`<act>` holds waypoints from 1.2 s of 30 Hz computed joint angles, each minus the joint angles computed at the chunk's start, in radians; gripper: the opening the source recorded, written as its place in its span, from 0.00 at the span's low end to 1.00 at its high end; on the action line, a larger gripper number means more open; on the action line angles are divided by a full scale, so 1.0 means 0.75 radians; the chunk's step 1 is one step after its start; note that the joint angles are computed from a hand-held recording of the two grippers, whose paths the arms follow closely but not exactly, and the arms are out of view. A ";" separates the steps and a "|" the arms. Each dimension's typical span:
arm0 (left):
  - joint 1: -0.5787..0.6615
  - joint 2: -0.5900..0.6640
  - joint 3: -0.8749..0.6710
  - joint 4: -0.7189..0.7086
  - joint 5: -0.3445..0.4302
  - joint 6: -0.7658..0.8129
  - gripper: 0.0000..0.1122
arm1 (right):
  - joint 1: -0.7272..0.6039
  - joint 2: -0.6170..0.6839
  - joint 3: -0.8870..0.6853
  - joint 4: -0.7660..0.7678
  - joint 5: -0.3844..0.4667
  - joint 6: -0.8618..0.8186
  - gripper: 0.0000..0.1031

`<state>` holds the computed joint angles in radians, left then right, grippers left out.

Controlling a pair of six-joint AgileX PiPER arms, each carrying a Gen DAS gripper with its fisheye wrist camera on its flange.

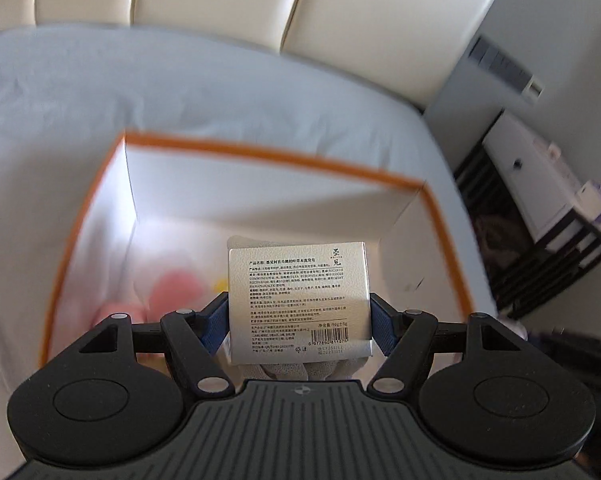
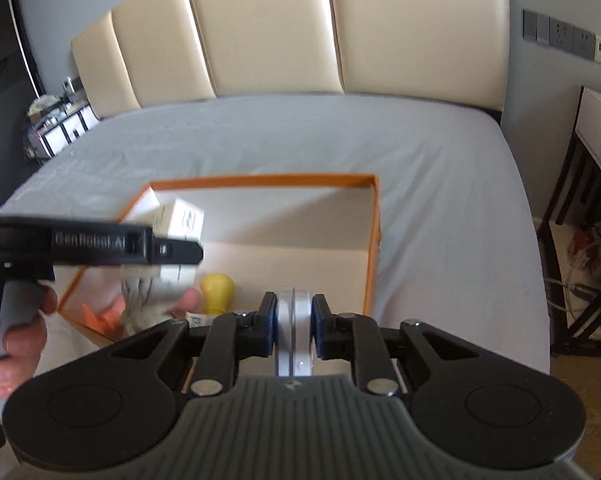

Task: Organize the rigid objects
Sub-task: 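Grasp the white boxed item with left tool while right carries the pink tin, then release the white boxed item into the orange box with left while right releases the pink tin there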

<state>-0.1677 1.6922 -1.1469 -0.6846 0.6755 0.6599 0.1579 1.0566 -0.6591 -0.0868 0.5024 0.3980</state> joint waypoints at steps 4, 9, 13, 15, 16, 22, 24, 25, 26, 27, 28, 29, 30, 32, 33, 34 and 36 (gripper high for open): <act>-0.034 0.070 -0.043 0.142 0.032 -0.092 0.72 | -0.041 0.105 -0.026 0.073 -0.049 -0.083 0.17; -0.048 0.175 -0.142 0.120 0.156 -0.089 0.72 | -0.027 0.180 -0.055 0.043 -0.076 -0.075 0.17; -0.084 0.246 -0.210 0.155 0.213 -0.135 0.72 | -0.013 0.158 -0.051 -0.012 -0.048 -0.003 0.17; -0.102 0.277 -0.245 0.217 0.235 -0.206 0.72 | -0.025 0.166 -0.054 0.005 -0.048 -0.012 0.17; -0.110 0.289 -0.258 0.247 0.246 -0.233 0.72 | -0.030 0.170 -0.057 0.016 -0.047 -0.023 0.17; -0.159 0.303 -0.271 0.374 0.264 -0.300 0.72 | -0.015 0.210 -0.085 0.005 -0.041 -0.004 0.17; -0.160 0.307 -0.274 0.378 0.279 -0.286 0.73 | -0.009 0.217 -0.088 -0.001 -0.042 0.007 0.17; -0.151 0.308 -0.273 0.355 0.289 -0.267 0.74 | -0.013 0.220 -0.089 0.009 -0.043 -0.005 0.17; -0.139 0.309 -0.275 0.328 0.304 -0.249 0.75 | -0.012 0.221 -0.088 0.010 -0.042 -0.009 0.17; -0.126 0.303 -0.273 0.306 0.316 -0.231 0.75 | -0.011 0.222 -0.091 0.010 -0.037 -0.013 0.17; -0.110 0.284 -0.261 0.280 0.317 -0.205 0.75 | -0.012 0.225 -0.096 0.010 -0.031 -0.024 0.17; -0.092 0.259 -0.246 0.250 0.314 -0.170 0.75 | -0.013 0.230 -0.103 0.006 -0.025 -0.030 0.17; -0.069 0.235 -0.234 0.216 0.316 -0.132 0.75 | -0.014 0.235 -0.112 0.000 -0.019 -0.034 0.17; 0.000 0.180 -0.201 0.102 0.320 -0.033 0.72 | -0.029 0.250 -0.132 0.026 -0.016 -0.068 0.17; 0.035 0.160 -0.192 0.052 0.325 0.008 0.70 | -0.040 0.259 -0.146 0.056 -0.015 -0.097 0.17; 0.069 0.140 -0.180 0.002 0.319 0.044 0.68 | -0.047 0.271 -0.161 0.082 -0.016 -0.121 0.17; 0.125 0.105 -0.149 -0.089 0.270 0.098 0.65 | -0.039 0.305 -0.193 0.102 -0.024 -0.138 0.17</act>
<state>-0.0736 1.7710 -1.2587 -0.7511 0.8781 0.7331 0.1284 1.2856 -0.8037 -0.0105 0.4842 0.2945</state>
